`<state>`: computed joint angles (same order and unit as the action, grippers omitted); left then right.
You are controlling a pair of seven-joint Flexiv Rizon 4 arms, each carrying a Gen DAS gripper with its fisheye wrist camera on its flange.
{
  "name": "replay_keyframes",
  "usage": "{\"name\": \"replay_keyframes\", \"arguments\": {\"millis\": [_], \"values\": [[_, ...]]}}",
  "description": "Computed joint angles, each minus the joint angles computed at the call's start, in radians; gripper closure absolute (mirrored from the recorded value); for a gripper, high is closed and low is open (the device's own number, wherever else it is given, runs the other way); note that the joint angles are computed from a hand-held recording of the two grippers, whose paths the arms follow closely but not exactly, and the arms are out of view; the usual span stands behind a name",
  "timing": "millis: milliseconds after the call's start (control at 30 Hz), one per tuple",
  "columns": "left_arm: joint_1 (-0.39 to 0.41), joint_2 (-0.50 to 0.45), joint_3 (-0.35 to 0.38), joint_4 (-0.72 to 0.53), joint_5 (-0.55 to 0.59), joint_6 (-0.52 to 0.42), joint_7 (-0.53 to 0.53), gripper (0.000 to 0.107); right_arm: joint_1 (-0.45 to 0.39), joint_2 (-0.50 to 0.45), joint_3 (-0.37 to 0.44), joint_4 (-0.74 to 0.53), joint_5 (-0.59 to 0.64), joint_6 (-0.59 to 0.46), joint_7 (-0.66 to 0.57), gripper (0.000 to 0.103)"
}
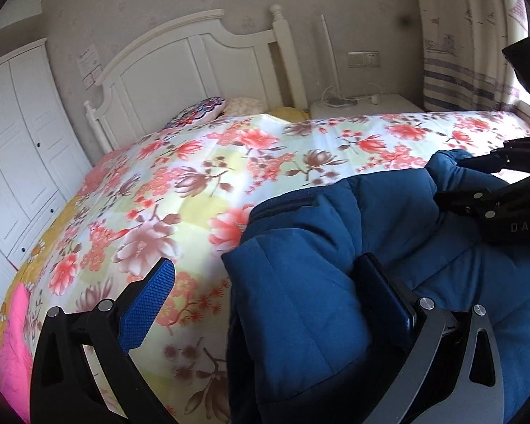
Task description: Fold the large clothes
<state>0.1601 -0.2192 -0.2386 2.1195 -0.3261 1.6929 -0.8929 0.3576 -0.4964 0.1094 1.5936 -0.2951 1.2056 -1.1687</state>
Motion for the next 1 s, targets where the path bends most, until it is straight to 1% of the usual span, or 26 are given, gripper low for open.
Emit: {"name": "replay_keyframes", "arguments": {"millis": [67, 100, 133, 167, 233, 267, 300, 333, 367, 400, 433, 500, 533, 567, 600, 667, 700, 733, 767, 800, 833, 867, 900, 967, 1000], "values": [[0.049, 0.006, -0.070, 0.008, -0.089, -0.031, 0.068, 0.008, -0.010, 0.001, 0.023, -0.057, -0.001, -0.117, -0.061, 0.039], [0.054, 0.005, -0.068, 0.003, -0.063, -0.042, 0.049, 0.008, -0.011, 0.006, 0.020, -0.074, -0.002, -0.136, -0.074, 0.041], [0.032, 0.002, -0.042, -0.003, -0.054, -0.044, 0.041, 0.008, -0.004, 0.018, 0.000, -0.067, -0.012, -0.103, -0.051, 0.042], [0.020, 0.002, -0.031, -0.003, -0.060, -0.043, 0.045, 0.008, 0.014, 0.031, -0.032, -0.029, -0.035, -0.041, 0.003, 0.044], [0.012, 0.003, -0.027, 0.002, -0.074, -0.032, 0.053, 0.008, 0.030, 0.033, -0.085, -0.010, -0.063, 0.037, 0.110, 0.046], [0.024, 0.005, -0.044, 0.009, -0.087, -0.023, 0.062, 0.008, 0.024, 0.018, -0.086, -0.022, -0.061, 0.030, 0.131, 0.046], [0.027, 0.005, -0.048, 0.010, -0.091, -0.021, 0.065, 0.008, 0.007, -0.003, -0.065, -0.044, -0.065, -0.012, 0.125, 0.046], [0.021, 0.005, -0.041, 0.010, -0.090, -0.018, 0.062, 0.008, -0.026, -0.048, -0.012, -0.097, -0.016, -0.091, 0.056, 0.044], [0.012, 0.003, -0.031, 0.007, -0.086, -0.017, 0.057, 0.008, -0.045, -0.077, 0.021, -0.117, 0.041, -0.105, 0.000, 0.043], [-0.003, 0.001, -0.011, 0.003, -0.079, -0.021, 0.047, 0.008, -0.048, -0.084, 0.021, -0.105, 0.061, -0.054, 0.009, 0.042], [-0.004, 0.002, -0.009, 0.001, -0.078, -0.026, 0.045, 0.008, -0.048, -0.084, 0.018, -0.101, 0.061, -0.044, 0.021, 0.042], [0.009, 0.003, -0.025, 0.003, -0.087, -0.026, 0.056, 0.008, -0.018, -0.072, -0.016, -0.107, 0.017, -0.091, 0.022, 0.043], [0.012, 0.004, -0.030, 0.007, -0.090, -0.019, 0.059, 0.008, 0.005, -0.057, -0.045, -0.105, -0.019, -0.109, 0.042, 0.043], [0.015, 0.005, -0.034, 0.011, -0.091, -0.011, 0.059, 0.008, 0.021, -0.041, -0.070, -0.092, -0.044, -0.089, 0.077, 0.044], [0.021, 0.006, -0.041, 0.013, -0.093, -0.009, 0.059, 0.008, 0.044, -0.018, -0.111, -0.056, -0.086, -0.025, 0.139, 0.046], [0.050, 0.009, -0.074, 0.019, -0.104, -0.008, 0.067, 0.008, 0.043, 0.012, -0.125, -0.014, -0.117, 0.092, 0.189, 0.049], [0.068, 0.011, -0.094, 0.023, -0.114, -0.009, 0.073, 0.008, 0.028, 0.024, -0.102, 0.001, -0.112, 0.127, 0.175, 0.049], [0.068, 0.012, -0.096, 0.023, -0.116, -0.010, 0.074, 0.008, 0.026, 0.033, -0.093, 0.018, -0.120, 0.143, 0.164, 0.049], [0.073, 0.012, -0.102, 0.025, -0.120, -0.009, 0.077, 0.008, 0.010, 0.031, -0.062, 0.022, -0.117, 0.134, 0.135, 0.049], [0.074, 0.012, -0.103, 0.025, -0.122, -0.010, 0.078, 0.008, -0.018, 0.012, 0.001, -0.004, -0.055, 0.071, 0.045, 0.049], [0.073, 0.012, -0.103, 0.025, -0.124, -0.009, 0.079, 0.008, -0.029, -0.009, 0.032, -0.023, -0.026, 0.016, 0.001, 0.049], [0.063, 0.011, -0.090, 0.022, -0.122, -0.009, 0.072, 0.008, -0.027, -0.024, 0.031, -0.013, -0.046, 0.027, 0.009, 0.047], [0.054, 0.010, -0.077, 0.019, -0.119, -0.017, 0.067, 0.008, -0.013, -0.025, 0.007, 0.004, -0.040, 0.075, 0.017, 0.047], [0.057, 0.012, -0.083, 0.024, -0.127, -0.007, 0.071, 0.008, -0.008, -0.015, 0.009, -0.008, -0.036, 0.026, 0.000, 0.047], [0.045, 0.012, -0.071, 0.030, -0.118, 0.017, 0.063, 0.008, 0.009, -0.008, -0.005, -0.022, -0.057, -0.025, -0.005, 0.047]]}}
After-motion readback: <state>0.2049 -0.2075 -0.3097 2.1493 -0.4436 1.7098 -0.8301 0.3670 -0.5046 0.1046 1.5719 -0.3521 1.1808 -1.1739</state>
